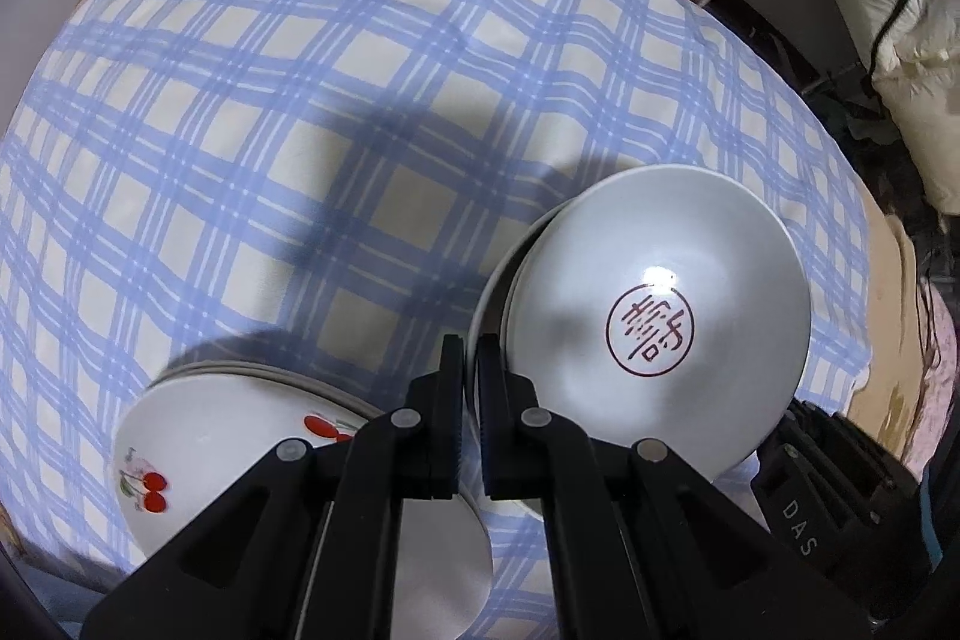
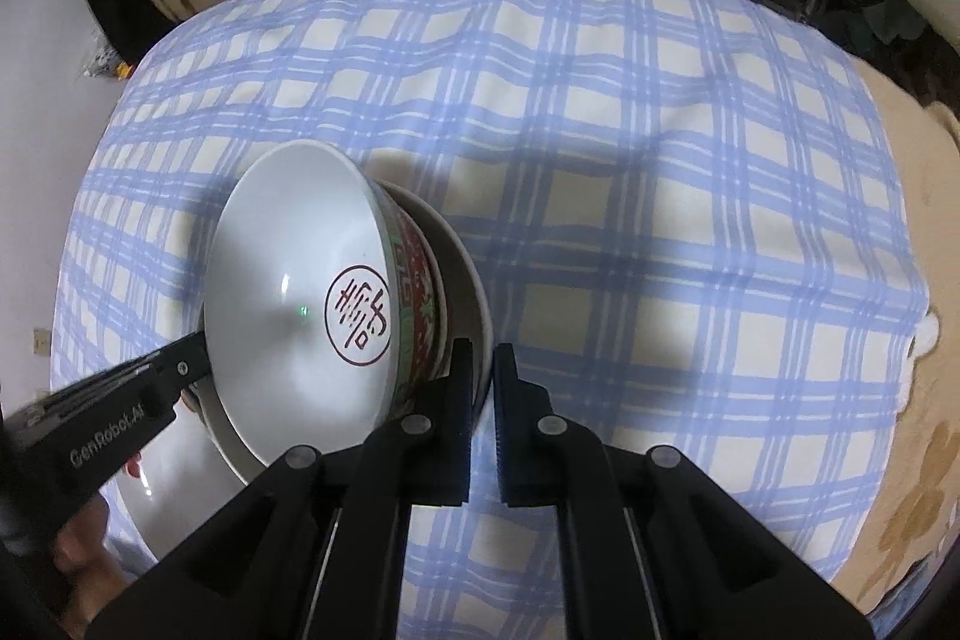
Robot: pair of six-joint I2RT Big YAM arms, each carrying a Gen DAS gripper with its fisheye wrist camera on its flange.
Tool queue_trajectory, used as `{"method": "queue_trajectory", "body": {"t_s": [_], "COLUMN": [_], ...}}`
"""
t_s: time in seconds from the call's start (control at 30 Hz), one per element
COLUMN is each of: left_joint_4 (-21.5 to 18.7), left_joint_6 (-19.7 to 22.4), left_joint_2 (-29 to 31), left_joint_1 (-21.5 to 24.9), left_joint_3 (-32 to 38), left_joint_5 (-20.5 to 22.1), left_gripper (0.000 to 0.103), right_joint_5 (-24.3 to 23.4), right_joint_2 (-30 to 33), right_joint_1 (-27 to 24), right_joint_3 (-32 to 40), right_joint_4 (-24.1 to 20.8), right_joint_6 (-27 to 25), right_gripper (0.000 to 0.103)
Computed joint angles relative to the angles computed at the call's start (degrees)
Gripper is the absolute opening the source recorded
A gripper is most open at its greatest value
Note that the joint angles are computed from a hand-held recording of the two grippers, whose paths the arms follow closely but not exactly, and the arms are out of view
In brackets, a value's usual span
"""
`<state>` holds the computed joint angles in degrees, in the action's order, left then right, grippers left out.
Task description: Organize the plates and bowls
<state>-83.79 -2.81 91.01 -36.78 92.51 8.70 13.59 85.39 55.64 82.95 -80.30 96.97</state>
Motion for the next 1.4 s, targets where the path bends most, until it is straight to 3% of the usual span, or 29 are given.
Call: {"method": "queue_trajectory", "body": {"t_s": [0.07,0.17,0.37,0.5,0.77,1.13,1.4], "left_joint_4": [0.20,-0.91,-3.23,-5.66,-5.91,-6.84,-4.16], "left_joint_6": [2.56,3.90,5.57,5.17,5.50,9.28,10.35], "left_joint_2": [-1.25,-1.08,0.06,0.15,-5.39,-13.12,-14.91], "left_joint_1": [-0.84,-1.77,-2.49,-2.15,0.57,12.57,19.14], "left_joint_3": [0.17,2.25,7.74,9.83,8.38,-0.68,-9.29], "left_joint_5": [-1.94,-3.58,-6.41,-6.36,-6.81,-5.62,-3.75], "left_gripper": [0.002,0.003,0.003,0.003,0.003,0.004,0.004], "right_joint_5": [0.31,0.79,1.11,3.73,6.38,8.34,3.33], "right_joint_2": [-0.87,-5.23,-8.63,-8.39,-4.57,8.59,15.54], "right_joint_1": [0.34,0.23,1.43,2.59,3.70,7.25,7.90], "right_joint_3": [-0.06,-4.90,-8.38,-5.78,3.28,19.88,22.88], "right_joint_4": [0.10,6.73,12.07,10.12,4.76,-0.60,2.48], "right_joint_6": [-0.35,3.27,7.43,8.73,5.53,1.29,-1.69], "right_gripper": [0.009,0.009,0.009,0.009,0.009,0.009,0.008]}}
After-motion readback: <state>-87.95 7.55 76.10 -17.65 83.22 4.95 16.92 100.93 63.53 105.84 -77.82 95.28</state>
